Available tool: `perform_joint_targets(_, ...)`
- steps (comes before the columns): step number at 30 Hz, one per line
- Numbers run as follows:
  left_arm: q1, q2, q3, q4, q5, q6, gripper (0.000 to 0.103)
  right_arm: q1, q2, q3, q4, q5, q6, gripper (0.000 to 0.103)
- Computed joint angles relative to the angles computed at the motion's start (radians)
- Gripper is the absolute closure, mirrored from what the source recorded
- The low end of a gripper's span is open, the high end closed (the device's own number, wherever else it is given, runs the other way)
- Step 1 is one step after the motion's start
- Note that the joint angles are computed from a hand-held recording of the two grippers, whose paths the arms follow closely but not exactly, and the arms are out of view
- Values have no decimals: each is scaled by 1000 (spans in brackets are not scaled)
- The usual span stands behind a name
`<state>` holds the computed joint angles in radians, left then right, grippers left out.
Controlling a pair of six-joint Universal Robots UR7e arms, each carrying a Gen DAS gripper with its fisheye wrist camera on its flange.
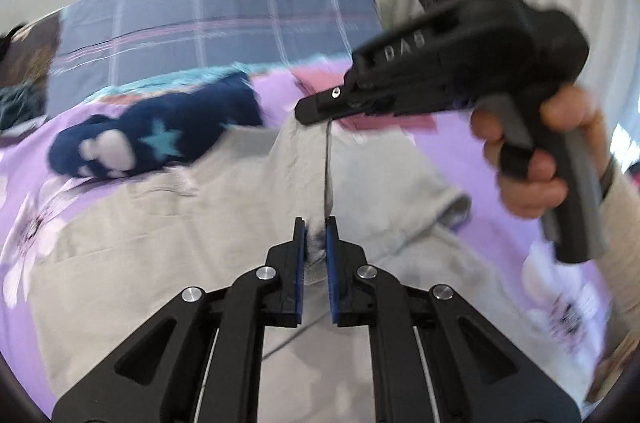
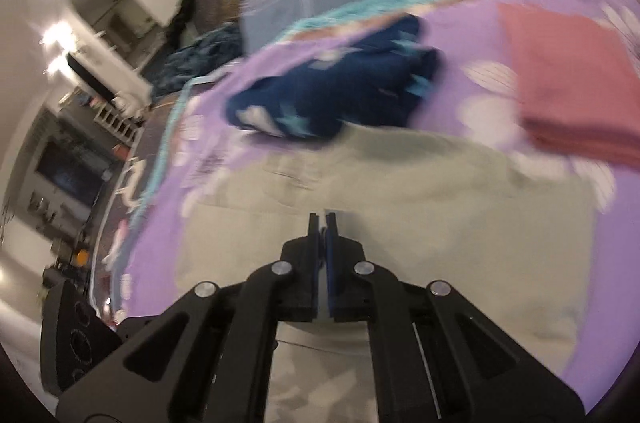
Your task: Fold small clothes
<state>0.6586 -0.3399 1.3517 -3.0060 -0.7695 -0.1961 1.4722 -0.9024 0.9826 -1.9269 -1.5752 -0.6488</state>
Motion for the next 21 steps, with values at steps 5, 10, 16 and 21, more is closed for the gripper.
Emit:
perform_joint_targets(5, -10, -132, 183, -154, 35, -74, 94, 97, 16, 61, -28, -19, -57, 100)
perform_joint_targets(10, -21, -217, 317, -197, 138, -142, 94, 157, 75, 58, 14, -27, -40, 100)
perform_joint_targets(16, 6, -294, 457, -134, 195, -318, 96, 191, 122, 118, -35, -67, -14, 100)
perform_joint_targets(21, 19, -343, 561, -153, 183, -450, 99, 191, 141, 165, -59, -90, 8, 100)
